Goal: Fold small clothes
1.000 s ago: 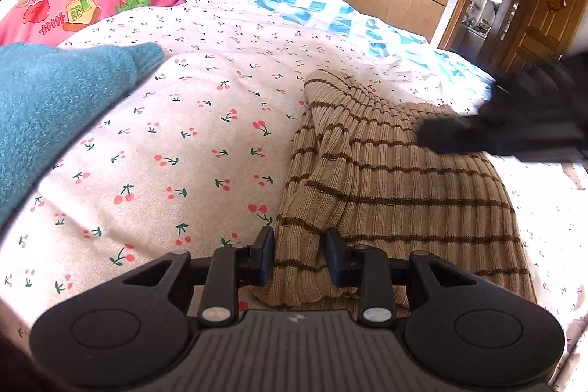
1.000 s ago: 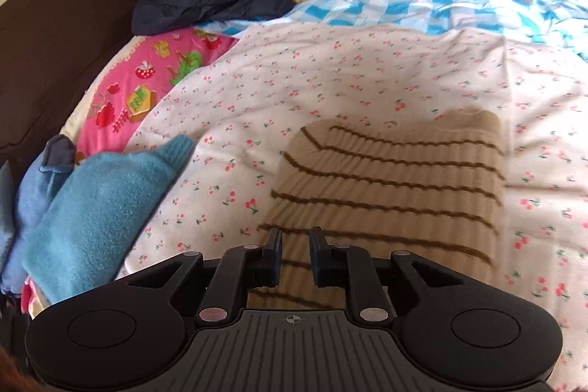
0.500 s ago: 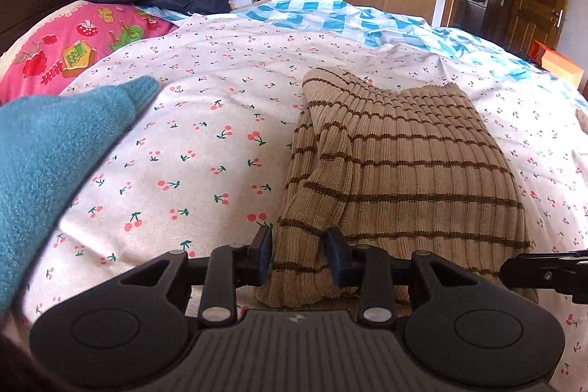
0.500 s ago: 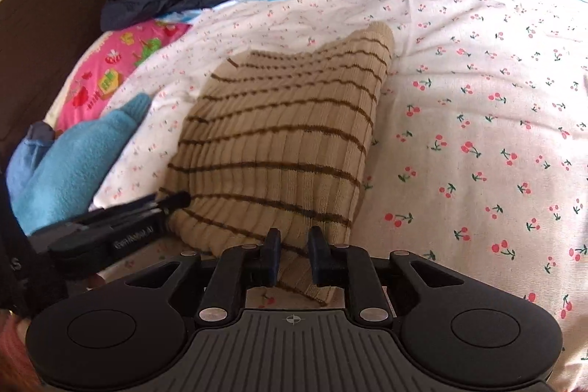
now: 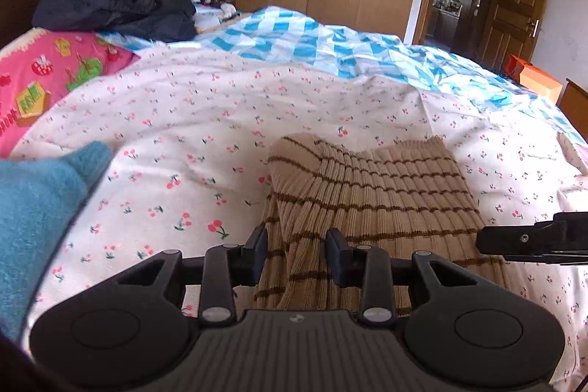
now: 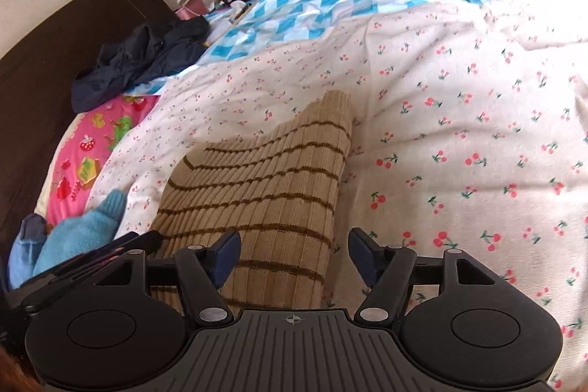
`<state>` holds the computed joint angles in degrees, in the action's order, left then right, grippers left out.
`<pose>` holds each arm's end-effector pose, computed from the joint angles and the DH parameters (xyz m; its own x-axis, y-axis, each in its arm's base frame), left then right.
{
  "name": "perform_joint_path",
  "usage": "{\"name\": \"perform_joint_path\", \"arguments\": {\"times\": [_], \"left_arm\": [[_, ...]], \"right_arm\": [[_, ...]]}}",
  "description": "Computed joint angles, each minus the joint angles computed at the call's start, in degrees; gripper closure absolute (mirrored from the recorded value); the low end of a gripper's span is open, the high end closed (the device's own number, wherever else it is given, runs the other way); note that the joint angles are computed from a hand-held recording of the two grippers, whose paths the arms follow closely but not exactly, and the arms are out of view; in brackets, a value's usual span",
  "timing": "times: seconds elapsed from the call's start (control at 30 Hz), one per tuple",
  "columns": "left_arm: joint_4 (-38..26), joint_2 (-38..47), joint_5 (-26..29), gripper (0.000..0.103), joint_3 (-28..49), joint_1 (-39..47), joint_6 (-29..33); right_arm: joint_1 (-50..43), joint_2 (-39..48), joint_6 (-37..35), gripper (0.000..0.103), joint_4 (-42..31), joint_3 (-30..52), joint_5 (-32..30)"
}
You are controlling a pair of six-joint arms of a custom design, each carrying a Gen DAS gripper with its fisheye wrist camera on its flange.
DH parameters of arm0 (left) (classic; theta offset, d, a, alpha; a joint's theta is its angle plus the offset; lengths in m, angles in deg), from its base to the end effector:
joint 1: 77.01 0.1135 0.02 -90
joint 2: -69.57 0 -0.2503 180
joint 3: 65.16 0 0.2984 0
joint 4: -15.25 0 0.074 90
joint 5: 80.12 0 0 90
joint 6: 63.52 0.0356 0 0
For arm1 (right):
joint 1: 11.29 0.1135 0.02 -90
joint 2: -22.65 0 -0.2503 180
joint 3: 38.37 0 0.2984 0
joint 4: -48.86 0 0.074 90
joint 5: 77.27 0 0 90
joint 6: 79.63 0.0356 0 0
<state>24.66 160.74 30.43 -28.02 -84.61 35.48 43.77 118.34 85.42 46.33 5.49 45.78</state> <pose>0.2727 -0.0490 0.0469 -0.6295 0.2318 -0.7416 0.4758 0.8695 -0.1322 0.1819 0.2264 0.0436 -0.6081 0.5436 -0.5785 0.3194 0.8347 0.4486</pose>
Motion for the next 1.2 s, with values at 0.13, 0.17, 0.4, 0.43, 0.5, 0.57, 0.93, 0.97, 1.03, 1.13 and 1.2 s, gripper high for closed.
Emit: {"name": "perform_joint_path", "arguments": {"times": [0.13,0.17,0.4,0.43,0.5,0.57,0.93,0.97,1.03,1.13,1.2], "left_arm": [[4.33,8.44,1.70,0.059,2.35,0.31,2.08],[2.94,8.00,4.06,0.059,2.72,1.59,2.01],[-5.12,14.40,12.99,0.045,10.56,6.96,-0.31],[-5.70,16.11,13.87,0.044,11.79,7.01,-1.00],[-5.76,16.39,15.39,0.045,11.70,7.47,-2.31],[-8.58,16.43,17.76,0.046,12.23,8.38,-1.23],[-16.14,7.17,23.58,0.059,3.81,10.37,6.64],[-14.87,7.48,22.64,0.059,3.39,10.05,6.41],[-16.85,8.96,22.49,0.059,5.13,10.51,4.27],[-18.44,5.69,22.62,0.059,3.82,12.45,4.36],[-19.06,2.25,21.77,0.059,2.12,12.70,6.19]], "right_arm": [[-3.92,8.45,-0.47,0.036,10.77,1.14,-6.86],[-4.14,9.26,0.06,0.036,13.05,0.76,-7.41],[-4.48,11.51,-1.06,0.032,20.74,-0.90,-8.71],[-5.36,12.93,-0.64,0.032,22.73,-0.52,-10.00],[-5.96,14.43,-0.47,0.035,23.97,0.38,-10.78],[-5.89,14.36,-1.23,0.044,23.72,0.66,-10.96],[2.63,-2.51,1.79,0.066,18.81,-9.94,-6.72],[2.71,-2.55,2.26,0.066,17.31,-9.91,-6.97],[0.92,0.46,3.19,0.065,16.86,-8.86,-9.72],[1.22,2.61,7.92,0.057,19.81,-9.73,-9.26],[2.41,0.89,8.52,0.056,18.49,-10.50,-7.91]]}}
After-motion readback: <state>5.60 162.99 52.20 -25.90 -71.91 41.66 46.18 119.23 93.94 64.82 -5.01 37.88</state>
